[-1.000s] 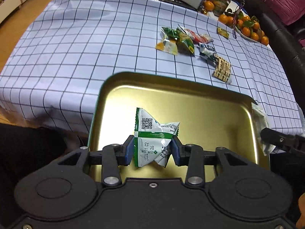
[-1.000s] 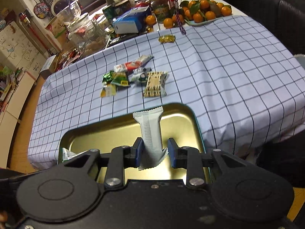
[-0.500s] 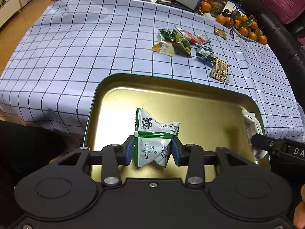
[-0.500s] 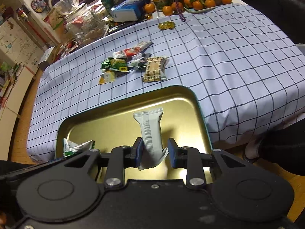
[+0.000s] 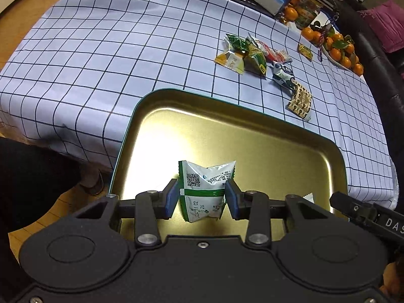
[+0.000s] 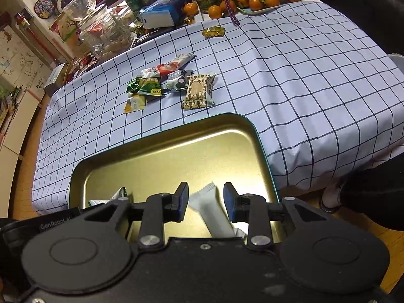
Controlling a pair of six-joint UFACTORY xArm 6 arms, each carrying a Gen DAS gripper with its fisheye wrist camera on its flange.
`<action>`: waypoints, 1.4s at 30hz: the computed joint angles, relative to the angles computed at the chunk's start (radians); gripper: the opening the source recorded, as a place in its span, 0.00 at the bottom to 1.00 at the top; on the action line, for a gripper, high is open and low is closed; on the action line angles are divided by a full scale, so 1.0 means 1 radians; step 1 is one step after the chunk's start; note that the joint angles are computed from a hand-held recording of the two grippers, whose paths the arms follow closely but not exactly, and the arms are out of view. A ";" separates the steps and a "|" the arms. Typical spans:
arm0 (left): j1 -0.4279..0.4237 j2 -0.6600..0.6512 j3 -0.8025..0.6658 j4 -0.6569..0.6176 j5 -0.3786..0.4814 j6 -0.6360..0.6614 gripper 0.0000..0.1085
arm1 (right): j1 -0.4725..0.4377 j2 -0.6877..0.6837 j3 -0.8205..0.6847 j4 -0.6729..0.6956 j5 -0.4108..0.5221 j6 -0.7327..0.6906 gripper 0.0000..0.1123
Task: Organize snacks
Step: 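Open both tools to drop the packets into the gold tray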
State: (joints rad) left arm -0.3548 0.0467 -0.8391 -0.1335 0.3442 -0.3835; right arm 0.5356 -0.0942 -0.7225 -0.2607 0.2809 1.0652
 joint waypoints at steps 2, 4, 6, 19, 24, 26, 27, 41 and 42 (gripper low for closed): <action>0.001 0.002 -0.002 0.021 0.003 -0.018 0.44 | 0.002 0.002 -0.003 0.007 0.004 -0.018 0.35; 0.001 0.001 -0.001 0.056 0.000 -0.047 0.44 | 0.005 0.003 -0.006 0.011 0.008 -0.040 0.35; 0.001 0.000 0.001 0.094 -0.003 -0.073 0.44 | 0.009 0.004 -0.012 0.028 0.021 -0.067 0.40; -0.003 -0.010 0.008 0.320 -0.020 -0.211 0.44 | 0.014 0.019 -0.047 0.086 0.107 -0.137 0.42; 0.002 -0.016 0.011 0.420 -0.024 -0.285 0.45 | 0.018 0.021 -0.062 0.069 0.145 -0.134 0.50; 0.002 -0.016 0.008 0.463 -0.016 -0.319 0.45 | 0.023 0.027 -0.078 0.016 0.178 -0.096 0.51; 0.002 -0.017 0.007 0.479 -0.014 -0.330 0.45 | 0.026 0.031 -0.086 -0.006 0.193 -0.081 0.51; 0.000 -0.036 0.014 0.593 -0.006 -0.402 0.45 | 0.017 0.047 -0.134 -0.013 0.252 -0.135 0.59; 0.000 -0.036 0.013 0.592 -0.006 -0.400 0.45 | 0.021 0.056 -0.152 -0.026 0.284 -0.139 0.59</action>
State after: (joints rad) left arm -0.3544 0.0105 -0.8257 0.4586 0.3386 -0.7837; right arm 0.5568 -0.0385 -0.8747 -0.2865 0.5649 0.9258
